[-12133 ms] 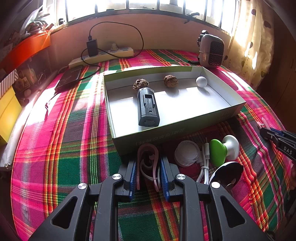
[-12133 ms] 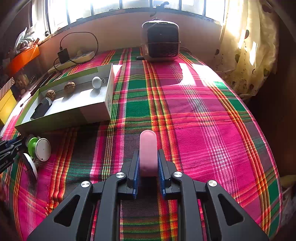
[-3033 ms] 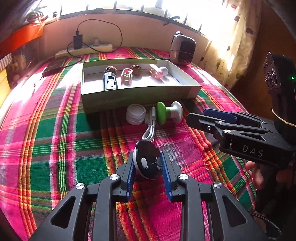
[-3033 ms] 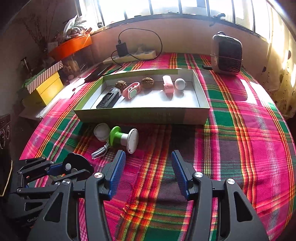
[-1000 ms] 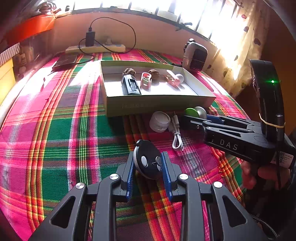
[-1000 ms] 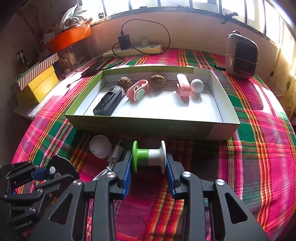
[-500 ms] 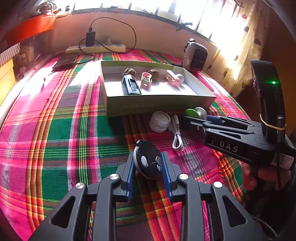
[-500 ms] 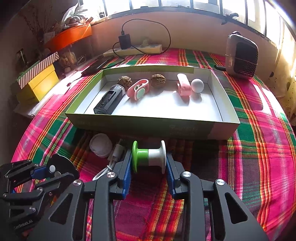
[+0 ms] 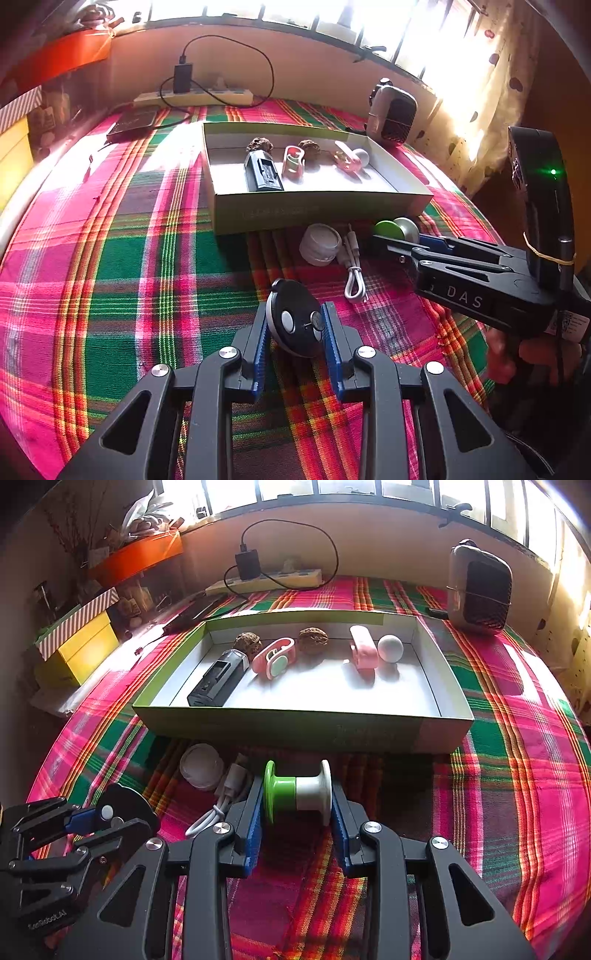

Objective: Organize objects
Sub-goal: 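Lift the spool with the right tool while the left tool lifts the disc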

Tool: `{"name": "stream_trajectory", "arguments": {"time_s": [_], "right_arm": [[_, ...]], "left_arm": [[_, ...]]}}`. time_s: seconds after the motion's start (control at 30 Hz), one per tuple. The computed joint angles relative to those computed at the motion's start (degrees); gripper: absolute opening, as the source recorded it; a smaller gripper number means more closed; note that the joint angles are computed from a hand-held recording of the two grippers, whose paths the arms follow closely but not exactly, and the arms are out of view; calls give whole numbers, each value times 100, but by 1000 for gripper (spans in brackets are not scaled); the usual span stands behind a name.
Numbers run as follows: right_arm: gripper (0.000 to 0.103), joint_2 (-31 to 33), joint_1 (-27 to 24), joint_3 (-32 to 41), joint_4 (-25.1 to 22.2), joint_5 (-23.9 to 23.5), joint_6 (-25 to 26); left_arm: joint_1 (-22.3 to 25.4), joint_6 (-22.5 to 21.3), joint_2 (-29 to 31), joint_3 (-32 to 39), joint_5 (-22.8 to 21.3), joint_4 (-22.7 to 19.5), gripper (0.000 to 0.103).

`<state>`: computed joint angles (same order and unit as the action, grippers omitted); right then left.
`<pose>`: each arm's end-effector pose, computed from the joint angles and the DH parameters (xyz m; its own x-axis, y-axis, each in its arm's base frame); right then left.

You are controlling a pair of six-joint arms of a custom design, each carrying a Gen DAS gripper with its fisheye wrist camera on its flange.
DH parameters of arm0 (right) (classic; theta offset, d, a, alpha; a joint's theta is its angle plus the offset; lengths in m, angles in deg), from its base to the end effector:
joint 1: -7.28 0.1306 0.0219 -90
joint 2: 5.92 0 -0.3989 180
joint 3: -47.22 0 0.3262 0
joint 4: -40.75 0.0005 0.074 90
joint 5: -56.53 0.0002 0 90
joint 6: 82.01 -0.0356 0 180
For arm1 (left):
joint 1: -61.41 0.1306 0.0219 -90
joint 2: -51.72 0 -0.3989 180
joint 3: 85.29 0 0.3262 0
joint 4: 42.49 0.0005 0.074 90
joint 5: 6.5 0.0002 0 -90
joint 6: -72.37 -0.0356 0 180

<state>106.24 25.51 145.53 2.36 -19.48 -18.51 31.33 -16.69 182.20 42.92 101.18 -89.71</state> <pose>0.5304 0.1651 0.3360 -0.7447 0.2106 -0.6333 0.1892 0.9766 0.1022 0.5799 -0.3490 0.3389 -0.6684 0.3691 -0.6457 0.6374 0.7317 -0.2415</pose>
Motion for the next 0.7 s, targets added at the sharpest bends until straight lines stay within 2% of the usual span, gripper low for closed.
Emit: {"name": "stream_trajectory", "arguments": {"time_s": [0.7], "right_arm": [[33,-225,-15,-126,101,117,117]], "left_arm": [[-52,-160,-81,232,-195,27,25]]}}
